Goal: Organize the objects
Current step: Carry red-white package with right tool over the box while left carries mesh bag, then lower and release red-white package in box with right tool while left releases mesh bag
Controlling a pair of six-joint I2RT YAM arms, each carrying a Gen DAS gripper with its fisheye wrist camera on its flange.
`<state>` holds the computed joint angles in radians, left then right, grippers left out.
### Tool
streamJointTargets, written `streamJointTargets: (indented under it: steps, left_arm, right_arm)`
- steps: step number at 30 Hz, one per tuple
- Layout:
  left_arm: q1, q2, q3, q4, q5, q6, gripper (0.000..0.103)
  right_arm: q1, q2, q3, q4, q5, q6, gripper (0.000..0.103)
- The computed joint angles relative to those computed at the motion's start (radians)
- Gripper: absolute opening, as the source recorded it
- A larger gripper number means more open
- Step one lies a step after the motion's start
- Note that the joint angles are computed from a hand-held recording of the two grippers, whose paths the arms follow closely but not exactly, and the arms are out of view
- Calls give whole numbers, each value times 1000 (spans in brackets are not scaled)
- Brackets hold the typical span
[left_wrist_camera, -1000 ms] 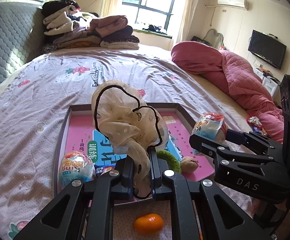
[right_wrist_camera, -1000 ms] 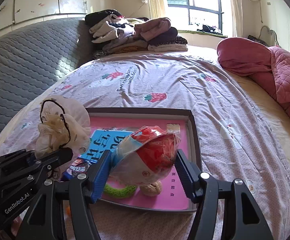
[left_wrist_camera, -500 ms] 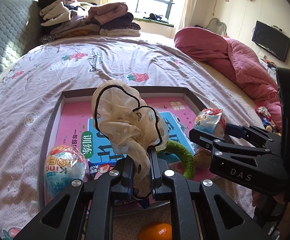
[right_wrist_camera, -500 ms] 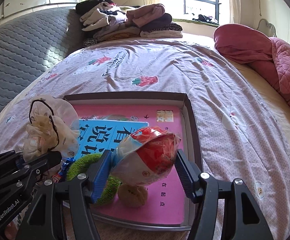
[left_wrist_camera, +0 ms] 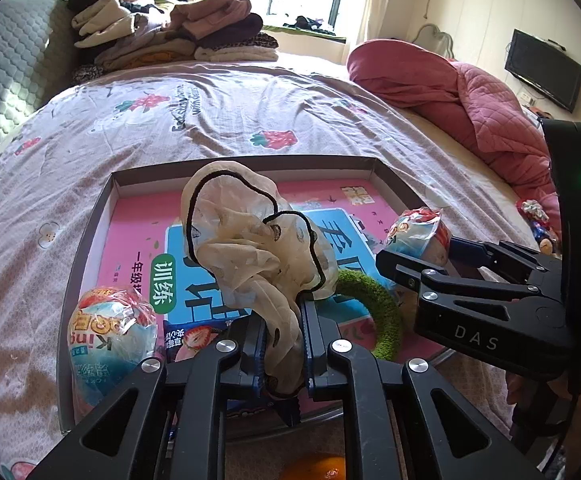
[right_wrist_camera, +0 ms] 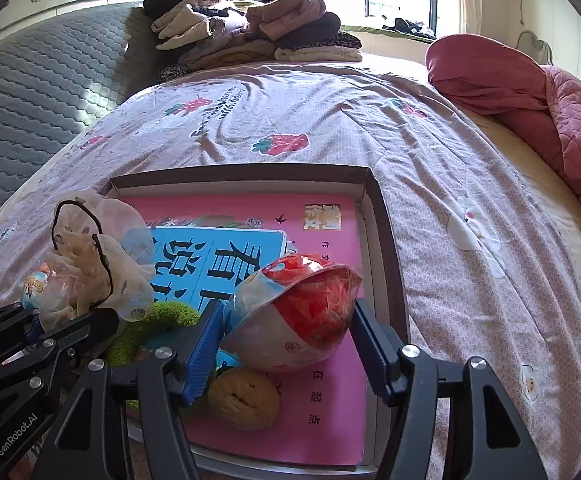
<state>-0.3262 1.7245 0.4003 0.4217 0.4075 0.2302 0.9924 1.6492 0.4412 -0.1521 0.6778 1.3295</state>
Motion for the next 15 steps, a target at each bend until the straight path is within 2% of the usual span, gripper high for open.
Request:
streamJointTargets:
  steps: [7,15]
  left_arm:
    - [-8,8,4,-6,-15,5,23]
    - [-8,-4,-4,-11,-22,2,25]
  right_arm:
    - [-10,-8,-6,6,-14,6,64]
    - [-17,-22,-7,-8,-33,20,64]
